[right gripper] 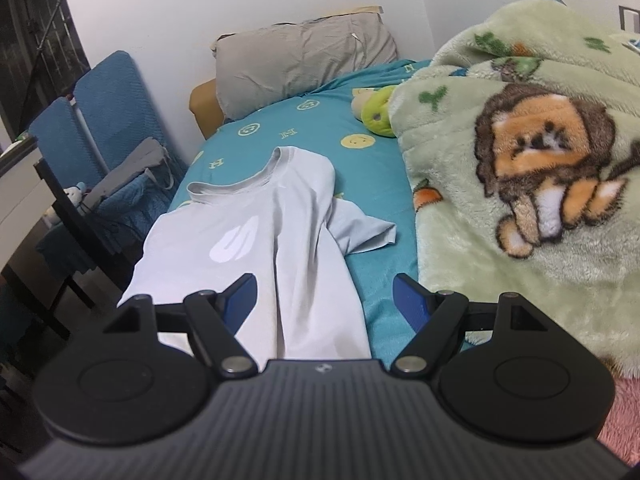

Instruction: Fold clothes

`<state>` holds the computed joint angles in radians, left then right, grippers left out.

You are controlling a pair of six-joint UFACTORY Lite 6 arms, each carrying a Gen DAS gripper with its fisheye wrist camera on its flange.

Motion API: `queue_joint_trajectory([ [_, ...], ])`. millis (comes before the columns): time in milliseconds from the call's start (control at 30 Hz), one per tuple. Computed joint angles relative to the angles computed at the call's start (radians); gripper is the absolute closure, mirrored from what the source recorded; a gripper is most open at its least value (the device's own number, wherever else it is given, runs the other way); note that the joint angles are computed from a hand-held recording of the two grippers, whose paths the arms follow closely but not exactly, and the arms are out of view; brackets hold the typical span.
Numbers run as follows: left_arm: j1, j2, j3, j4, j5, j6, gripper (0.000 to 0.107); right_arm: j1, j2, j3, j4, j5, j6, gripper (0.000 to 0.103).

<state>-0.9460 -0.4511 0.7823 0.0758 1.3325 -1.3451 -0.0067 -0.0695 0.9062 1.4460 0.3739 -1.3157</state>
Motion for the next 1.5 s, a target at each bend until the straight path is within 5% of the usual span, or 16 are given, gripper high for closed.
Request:
queue_joint_trajectory([
  [100,-0.057,0.018,0.09,0.104,0.045,-0.044,0.063,0.0,-0.006,-0.004,0.008,0.002,-0.012,0.026],
  [233,-0.188,0.047,0.245,0.328,0.086,-0.168,0.045,0.007,-0.012,-0.008,0.043,-0.011,-0.057,0.026],
  [300,-0.256,0.105,0.338,0.469,0.127,-0.213,0.024,0.008,-0.017,-0.011,0.057,-0.012,-0.075,0.026],
  [433,-0.339,0.268,0.484,0.677,0.153,-0.268,0.007,0.012,-0.04,-0.028,0.092,-0.014,-0.128,0.026],
  [900,-0.291,0.562,0.404,1.096,-0.068,-0.683,0.004,0.033,-0.077,-0.071,0.188,0.022,-0.271,0.026],
  [1233,-0.298,0.581,0.191,1.117,-0.176,-0.978,0.004,-0.187,0.204,0.185,0.034,0.231,0.205,0.025],
  [1500,-0.254,0.54,0.094,1.14,-0.297,-1.106,0.004,-0.168,0.515,0.421,0.078,0.273,0.376,0.033],
])
